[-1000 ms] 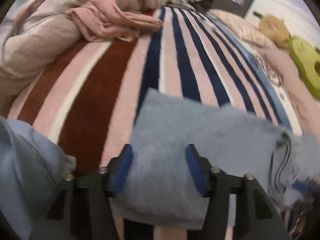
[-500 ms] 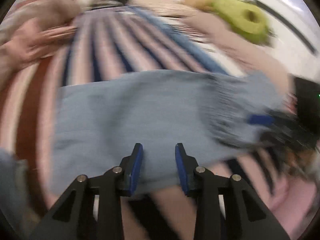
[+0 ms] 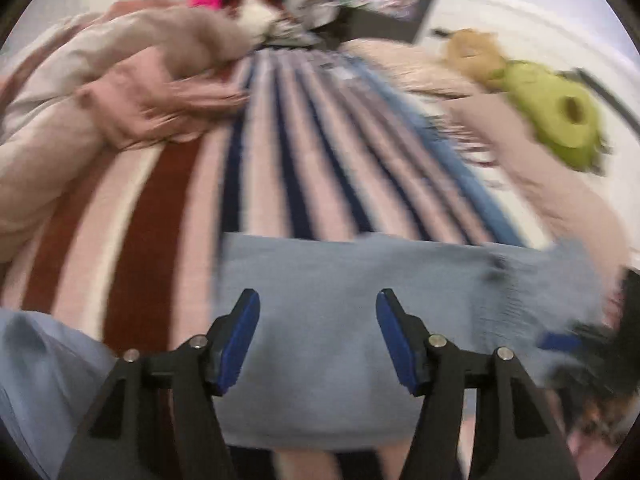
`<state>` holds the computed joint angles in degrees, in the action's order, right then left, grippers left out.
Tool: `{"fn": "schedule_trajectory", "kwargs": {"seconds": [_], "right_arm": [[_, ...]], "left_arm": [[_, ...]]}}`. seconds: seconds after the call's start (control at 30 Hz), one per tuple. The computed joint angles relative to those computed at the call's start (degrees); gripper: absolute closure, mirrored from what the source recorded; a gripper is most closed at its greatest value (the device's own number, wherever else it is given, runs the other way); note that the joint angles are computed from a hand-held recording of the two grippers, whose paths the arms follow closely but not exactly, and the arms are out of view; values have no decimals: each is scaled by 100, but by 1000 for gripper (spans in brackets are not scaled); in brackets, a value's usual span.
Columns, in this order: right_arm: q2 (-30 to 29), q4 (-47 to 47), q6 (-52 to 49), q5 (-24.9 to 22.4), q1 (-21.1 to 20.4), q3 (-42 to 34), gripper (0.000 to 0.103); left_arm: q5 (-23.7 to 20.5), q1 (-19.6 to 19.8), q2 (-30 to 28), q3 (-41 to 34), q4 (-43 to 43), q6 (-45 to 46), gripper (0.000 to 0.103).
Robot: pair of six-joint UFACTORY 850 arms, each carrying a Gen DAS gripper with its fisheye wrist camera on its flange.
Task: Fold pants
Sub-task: 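Grasp the folded sweatpants edge with the left tool and lift it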
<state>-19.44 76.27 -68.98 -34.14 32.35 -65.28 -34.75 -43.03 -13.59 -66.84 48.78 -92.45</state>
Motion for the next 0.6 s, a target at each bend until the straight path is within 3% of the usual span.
{"fn": "schedule_trajectory", "kwargs": {"seconds": [0.1,0.13,0.43,0.6], "right_arm": [[8,8,-8,-2,0,11,56],[10,9,-12,-3,-1,13,56],[-45,3,22,-59,-14,-18,56],[-46,23,33,-64,-13,-10,56]], "left_arm": [[-466,219,-258,-165,-545,278,77],[-602,280,-320,-200,-655,307,79],[-1010,10,-515,-256,-865,1279,81],[-914,-247,-560,-303,-711,1561,81]]}}
